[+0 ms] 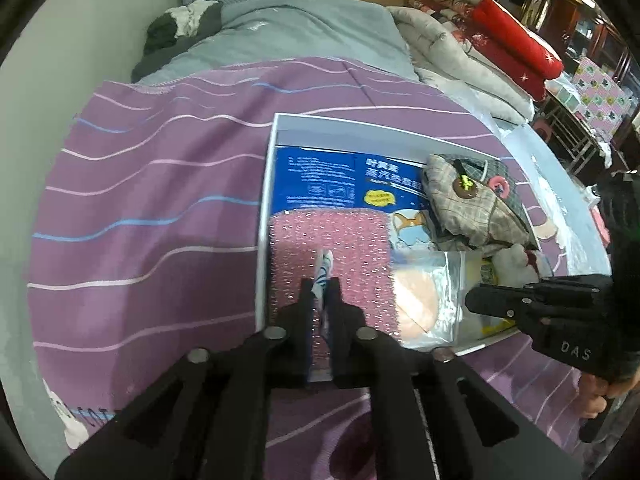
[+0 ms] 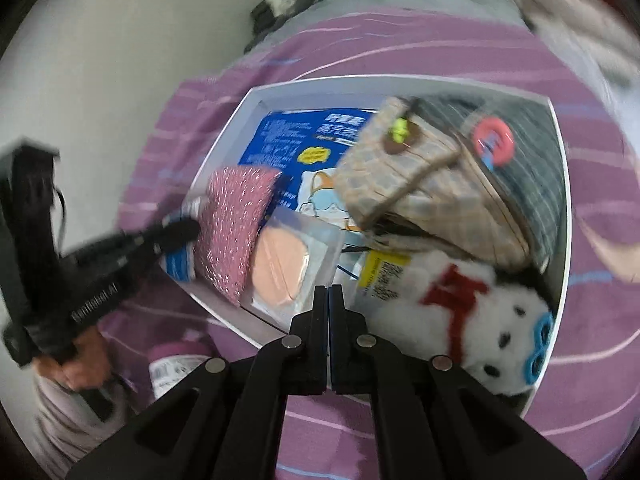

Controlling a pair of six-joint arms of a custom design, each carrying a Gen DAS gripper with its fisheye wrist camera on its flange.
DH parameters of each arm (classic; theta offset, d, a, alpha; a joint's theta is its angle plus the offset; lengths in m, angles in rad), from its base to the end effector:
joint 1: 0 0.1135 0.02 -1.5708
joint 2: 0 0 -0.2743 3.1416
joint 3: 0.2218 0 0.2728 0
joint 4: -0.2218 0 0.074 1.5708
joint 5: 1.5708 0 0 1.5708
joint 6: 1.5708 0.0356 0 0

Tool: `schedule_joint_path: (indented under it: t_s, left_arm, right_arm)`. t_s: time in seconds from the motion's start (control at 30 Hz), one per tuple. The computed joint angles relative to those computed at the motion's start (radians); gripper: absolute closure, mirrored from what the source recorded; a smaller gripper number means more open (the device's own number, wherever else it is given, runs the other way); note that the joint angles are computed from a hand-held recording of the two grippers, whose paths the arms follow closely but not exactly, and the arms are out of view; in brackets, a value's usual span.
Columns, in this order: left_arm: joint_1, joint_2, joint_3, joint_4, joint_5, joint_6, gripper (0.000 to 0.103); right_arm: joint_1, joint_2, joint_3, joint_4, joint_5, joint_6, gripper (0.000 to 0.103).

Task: Organize soft objects
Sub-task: 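Lower the white tube and clear bag into the tray and open both grippers, then grasp the lavender round pad beside the pink bottle with the right gripper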

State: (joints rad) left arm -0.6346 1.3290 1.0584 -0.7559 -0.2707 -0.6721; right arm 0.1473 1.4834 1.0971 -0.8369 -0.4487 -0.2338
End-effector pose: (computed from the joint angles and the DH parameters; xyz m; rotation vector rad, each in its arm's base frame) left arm 0.2334 -0.1600 0.2739 -0.1444 2.5432 -0.1565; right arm 0.2958 0.0595 0.2423 -0.6214 2.6468 0.5987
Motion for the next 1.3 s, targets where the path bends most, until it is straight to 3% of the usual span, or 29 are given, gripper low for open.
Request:
schedule_joint_path:
  t_s: [0.03, 0.07, 0.1, 0.2, 0.3, 0.4, 0.53, 0.7, 0.8, 0.87, 1.03, 1.3]
  left_arm:
    - [-0.002, 0.0, 0.001, -0.003, -0.009, -0.004, 0.075]
    - [-0.004, -0.001, 0.002, -0.003, -0.016, -0.008, 0.058]
    - [0.0, -0.014, -0.011, 0.02, 0.004, -0.002, 0.051]
    - [-0.02, -0.03, -0.014, 0.018, -0.014, -0.016, 0.04]
    - [-0.048, -0.04, -0.01, -0.002, -0.064, -0.03, 0.038]
    - [-0.055, -0.054, -0.013, -0.011, -0.058, -0.047, 0.038]
    - [-0.098, -0.079, -0.014, -0.036, -0.101, -0.079, 0.038]
    - [-0.192, -0.126, -0.019, -0.095, -0.191, -0.169, 0.038]
    - [-0.25, -0.15, -0.017, -0.144, -0.244, -0.236, 0.038]
    - [-0.283, -0.174, -0.024, -0.16, -0.25, -0.27, 0.038]
    - [-0.373, -0.17, -0.004, -0.199, -0.281, -0.331, 0.038]
    - [-0.446, -0.106, 0.08, -0.295, -0.339, -0.399, 0.038]
  right_arm:
    - [0.018, 0.003, 0.012, -0.008, 0.017, -0.007, 0.103]
    - [0.031, 0.011, 0.023, -0.011, 0.033, -0.006, 0.103]
    - [0.044, 0.017, 0.029, -0.014, 0.055, -0.007, 0.103]
    - [0.084, 0.017, 0.036, -0.01, 0.155, 0.017, 0.102]
    - [0.082, 0.002, 0.034, -0.016, 0.171, 0.047, 0.098]
    - [0.063, -0.03, 0.034, -0.024, 0.174, 0.073, 0.082]
    - [0.018, -0.078, 0.049, -0.065, 0.099, 0.082, 0.062]
    - [-0.029, -0.179, 0.024, -0.107, 0.019, 0.07, 0.058]
    - [-0.068, -0.275, -0.044, -0.096, -0.044, 0.05, 0.05]
    - [-0.108, -0.386, -0.131, -0.063, -0.096, 0.029, 0.039]
    - [-0.155, -0.55, -0.251, -0.067, -0.168, -0.055, 0.037]
    - [-0.145, -0.616, -0.216, -0.094, -0.216, -0.028, 0.034]
